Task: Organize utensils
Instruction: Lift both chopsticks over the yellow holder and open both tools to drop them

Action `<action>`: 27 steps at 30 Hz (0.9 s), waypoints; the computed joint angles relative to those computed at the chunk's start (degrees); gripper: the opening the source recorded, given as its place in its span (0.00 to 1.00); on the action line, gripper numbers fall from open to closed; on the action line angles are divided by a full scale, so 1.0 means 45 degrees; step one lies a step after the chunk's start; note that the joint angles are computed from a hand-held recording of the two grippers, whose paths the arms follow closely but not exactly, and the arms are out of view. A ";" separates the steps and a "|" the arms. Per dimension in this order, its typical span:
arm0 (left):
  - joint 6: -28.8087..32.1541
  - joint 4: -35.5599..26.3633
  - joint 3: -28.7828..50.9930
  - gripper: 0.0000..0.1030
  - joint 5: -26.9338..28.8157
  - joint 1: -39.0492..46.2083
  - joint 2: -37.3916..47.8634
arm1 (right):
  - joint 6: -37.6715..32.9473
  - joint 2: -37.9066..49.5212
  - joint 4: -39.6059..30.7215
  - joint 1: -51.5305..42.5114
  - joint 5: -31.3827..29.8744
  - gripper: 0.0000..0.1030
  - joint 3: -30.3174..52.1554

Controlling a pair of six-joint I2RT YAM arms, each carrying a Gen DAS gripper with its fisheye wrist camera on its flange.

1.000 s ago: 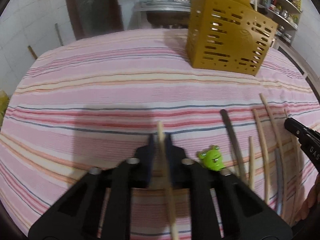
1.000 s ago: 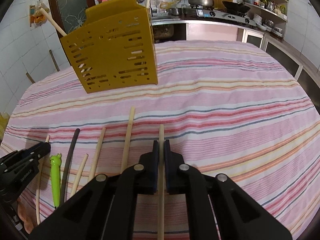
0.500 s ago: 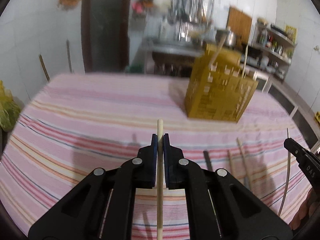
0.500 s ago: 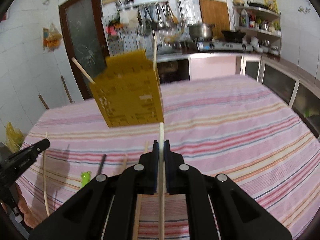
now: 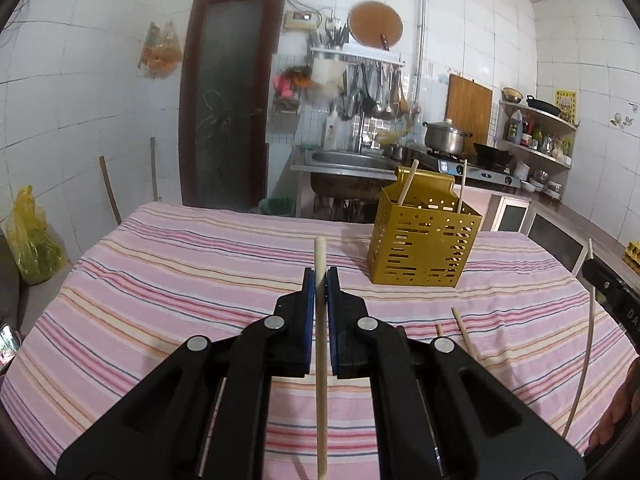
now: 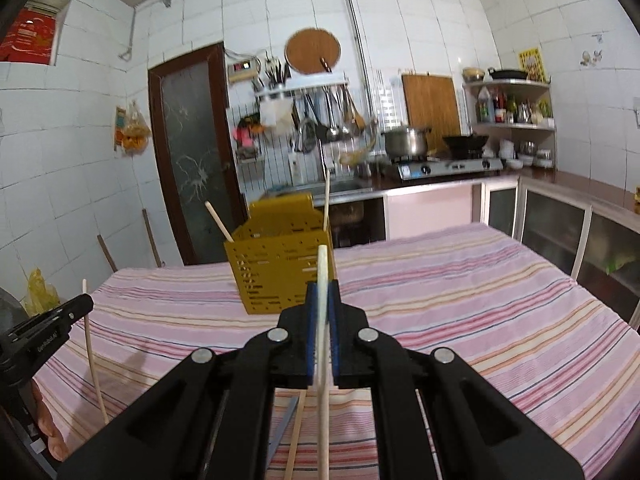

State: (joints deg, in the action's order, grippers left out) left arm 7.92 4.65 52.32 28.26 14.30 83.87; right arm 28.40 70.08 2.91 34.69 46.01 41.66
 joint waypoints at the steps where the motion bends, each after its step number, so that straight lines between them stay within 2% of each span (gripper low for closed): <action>1: -0.0018 0.0185 -0.0207 0.05 0.0067 0.0089 -0.0187 | -0.0138 -0.0114 0.0244 0.0194 0.0273 0.06 -0.0178; 6: -0.0043 0.0555 -0.0919 0.05 0.0507 0.0454 -0.1030 | -0.0709 -0.0571 0.1490 0.0834 0.1052 0.06 -0.1034; 15: 0.0065 0.1186 -0.1987 0.04 0.0816 0.0709 -0.2235 | -0.0949 -0.1050 0.1877 0.1921 0.2214 0.06 -0.1668; 21: -0.0138 0.1295 -0.2036 0.04 0.0902 0.0632 -0.2555 | -0.1155 -0.1356 0.1952 0.2100 0.2473 0.06 -0.1704; 27: -0.0691 0.1189 -0.1278 0.04 0.0867 0.0190 -0.2571 | -0.2163 -0.1475 0.2500 0.1877 0.2339 0.05 -0.1289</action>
State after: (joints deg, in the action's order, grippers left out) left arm 4.80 9.99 46.57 32.16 15.15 72.29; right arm 18.66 63.45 14.16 43.13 56.53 35.86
